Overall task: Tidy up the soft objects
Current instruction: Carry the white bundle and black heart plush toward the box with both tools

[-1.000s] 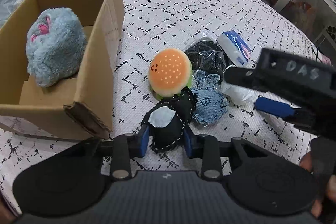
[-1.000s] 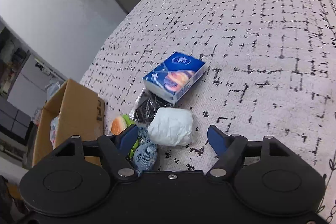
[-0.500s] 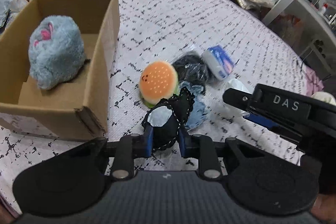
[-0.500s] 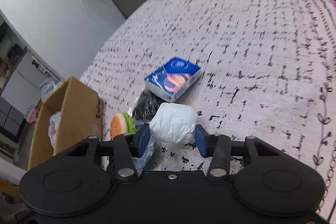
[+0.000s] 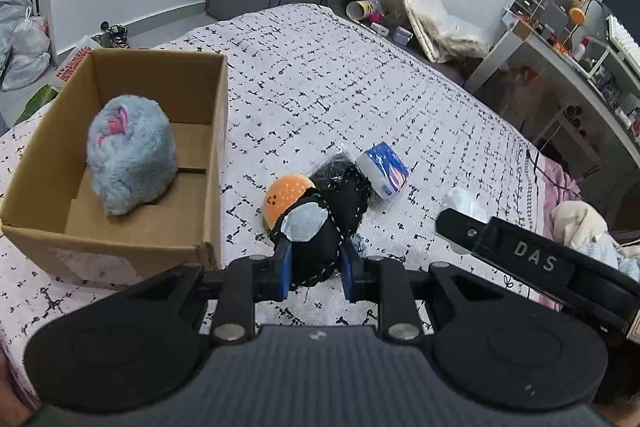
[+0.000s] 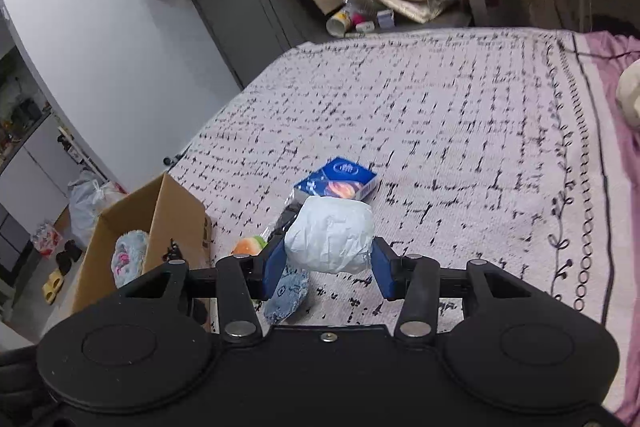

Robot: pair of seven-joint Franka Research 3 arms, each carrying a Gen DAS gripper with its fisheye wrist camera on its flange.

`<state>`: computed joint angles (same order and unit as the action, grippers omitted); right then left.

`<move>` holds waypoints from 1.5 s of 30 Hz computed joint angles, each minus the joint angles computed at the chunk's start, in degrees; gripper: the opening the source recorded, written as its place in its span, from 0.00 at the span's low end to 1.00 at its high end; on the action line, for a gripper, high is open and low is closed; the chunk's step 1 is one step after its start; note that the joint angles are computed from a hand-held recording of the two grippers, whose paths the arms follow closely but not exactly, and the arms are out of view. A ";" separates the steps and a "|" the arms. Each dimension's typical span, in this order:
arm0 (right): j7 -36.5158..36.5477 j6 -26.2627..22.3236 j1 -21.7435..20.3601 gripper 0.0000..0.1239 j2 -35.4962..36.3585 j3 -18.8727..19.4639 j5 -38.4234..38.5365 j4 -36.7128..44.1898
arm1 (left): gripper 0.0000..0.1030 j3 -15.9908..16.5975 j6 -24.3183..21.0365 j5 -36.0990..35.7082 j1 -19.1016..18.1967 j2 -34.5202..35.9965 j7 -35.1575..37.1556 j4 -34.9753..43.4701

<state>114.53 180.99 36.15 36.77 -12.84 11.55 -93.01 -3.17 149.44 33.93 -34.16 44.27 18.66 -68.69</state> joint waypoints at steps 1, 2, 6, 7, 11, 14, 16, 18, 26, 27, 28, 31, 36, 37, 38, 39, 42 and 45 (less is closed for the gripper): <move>1.03 0.37 1.87 0.37 -0.07 -2.18 -0.02 -0.42 | 0.23 0.19 0.48 0.20 0.01 -0.50 -0.37 -0.73; 1.86 0.98 3.44 0.37 -0.11 -4.02 -0.03 -0.86 | 0.23 0.39 1.02 0.49 0.03 -1.07 -0.76 -1.55; 2.13 3.60 6.13 0.37 -1.11 -6.50 1.01 -2.93 | 0.23 0.58 3.67 1.56 0.58 -3.72 -1.97 -5.25; 1.77 4.05 6.75 0.37 -1.36 -6.96 1.38 -3.36 | 0.23 0.74 4.43 2.03 0.64 -4.48 -2.38 -6.30; -0.52 6.46 8.16 0.37 -1.72 -7.41 3.67 -4.28 | 0.23 1.19 6.62 3.80 0.90 -6.66 -3.83 -9.09; -2.69 7.74 8.08 0.37 -2.08 -6.36 5.54 -4.51 | 0.23 1.51 7.96 5.13 1.04 -8.03 -5.13 -10.83; -4.36 8.37 7.23 0.37 -2.24 -4.84 6.52 -4.24 | 0.23 1.69 8.76 5.91 1.15 -8.73 -6.11 -11.75; -5.74 8.98 8.13 0.37 -2.15 -5.40 7.90 -4.10 | 0.23 1.79 9.27 6.48 1.40 -9.19 -6.90 -12.28; -12.44 10.85 3.82 0.37 -1.39 1.60 10.57 -1.15 | 0.23 2.00 10.26 7.68 2.82 -10.77 -10.06 -14.42; -13.15 10.73 3.06 0.37 -1.13 2.71 10.91 -0.47 | 0.23 1.72 10.57 7.40 3.31 -10.85 -10.05 -14.62; -13.84 10.44 2.71 0.37 -0.80 3.34 11.31 0.28 | 0.23 1.45 10.71 7.05 3.76 -10.90 -9.92 -14.75; -15.35 9.33 2.77 0.37 0.45 3.77 12.00 2.66 | 0.23 1.56 10.89 6.80 4.32 -11.33 -10.36 -15.43; -15.49 7.00 2.71 0.37 2.45 4.15 11.66 6.56 | 0.23 1.54 11.17 6.39 5.34 -11.99 -11.00 -16.57; -15.27 6.51 2.77 0.37 2.83 4.04 11.42 7.23 | 0.23 1.66 11.34 6.35 5.53 -12.12 -11.35 -16.83; -14.90 6.01 3.01 0.37 3.19 3.73 11.19 7.82 | 0.23 1.79 11.26 6.32 5.58 -12.12 -11.75 -16.81; -14.55 5.42 3.04 0.37 3.50 3.63 10.85 8.43 | 0.23 1.99 11.20 6.30 5.70 -12.22 -12.29 -16.98; -13.26 4.00 2.80 0.37 4.56 3.57 9.49 10.24 | 0.23 2.26 10.94 6.08 6.37 -12.53 -13.73 -17.54; -11.83 2.91 2.56 0.37 5.88 3.55 8.08 12.33 | 0.23 2.27 10.46 5.67 7.12 -12.64 -14.88 -17.93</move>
<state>102.70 183.90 38.71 42.64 -9.29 19.63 -80.68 -0.89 159.90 39.60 -27.04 31.63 3.79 -86.62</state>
